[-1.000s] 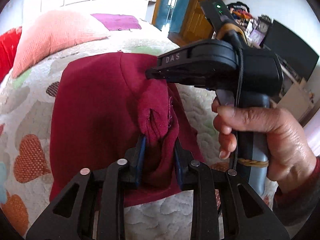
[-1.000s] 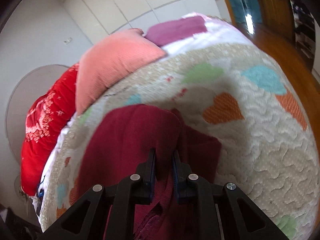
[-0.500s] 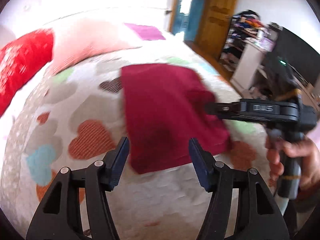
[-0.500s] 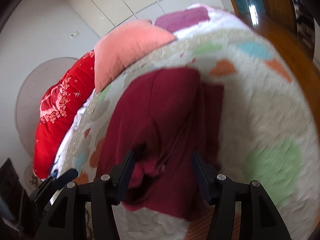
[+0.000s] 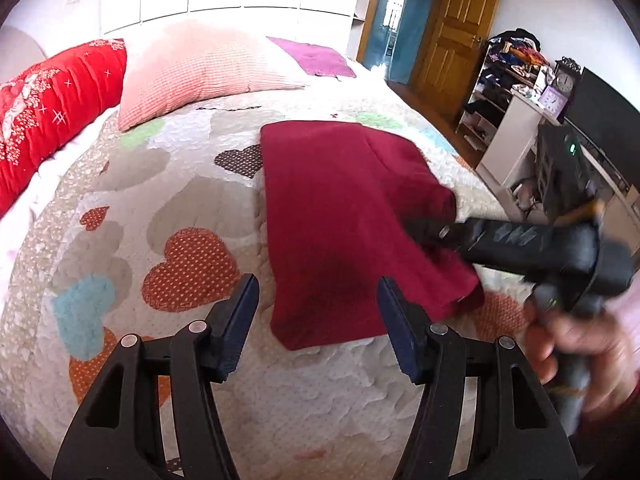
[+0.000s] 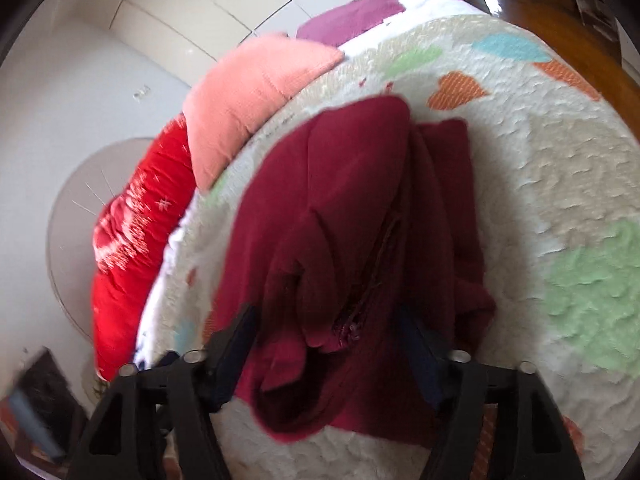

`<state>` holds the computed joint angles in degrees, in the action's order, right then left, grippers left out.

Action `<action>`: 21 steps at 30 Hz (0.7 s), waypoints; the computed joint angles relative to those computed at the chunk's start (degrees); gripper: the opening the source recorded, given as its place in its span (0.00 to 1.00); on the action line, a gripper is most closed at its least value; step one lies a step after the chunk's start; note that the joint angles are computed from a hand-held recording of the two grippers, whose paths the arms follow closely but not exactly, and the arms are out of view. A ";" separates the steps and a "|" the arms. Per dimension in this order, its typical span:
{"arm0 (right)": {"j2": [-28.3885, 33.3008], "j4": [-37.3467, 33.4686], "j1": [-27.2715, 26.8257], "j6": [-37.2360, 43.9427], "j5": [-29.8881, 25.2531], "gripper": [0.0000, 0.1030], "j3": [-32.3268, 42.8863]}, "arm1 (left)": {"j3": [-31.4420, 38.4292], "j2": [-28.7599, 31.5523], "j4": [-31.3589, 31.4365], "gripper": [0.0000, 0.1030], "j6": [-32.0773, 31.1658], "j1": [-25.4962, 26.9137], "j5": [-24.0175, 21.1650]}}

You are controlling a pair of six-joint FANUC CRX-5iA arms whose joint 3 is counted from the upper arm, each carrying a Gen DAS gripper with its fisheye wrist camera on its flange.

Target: Fold small clothes

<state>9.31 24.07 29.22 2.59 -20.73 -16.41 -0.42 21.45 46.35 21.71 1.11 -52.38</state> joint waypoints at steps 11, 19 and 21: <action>-0.79 11.05 3.63 -6.35 -14.16 0.28 -0.90 | 3.79 2.19 -8.20 0.59 6.14 -3.04 -0.21; -9.39 19.64 12.24 -11.77 -33.04 0.34 -2.15 | 0.93 -0.12 0.94 0.59 1.40 -3.01 -0.82; -11.96 23.05 15.27 -15.45 -39.65 0.34 -1.88 | 0.88 -0.56 3.65 0.59 0.56 -3.26 -3.01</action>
<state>-2.65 47.12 44.50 -12.86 -60.38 -18.30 0.46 20.88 50.00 22.26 -2.15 -55.39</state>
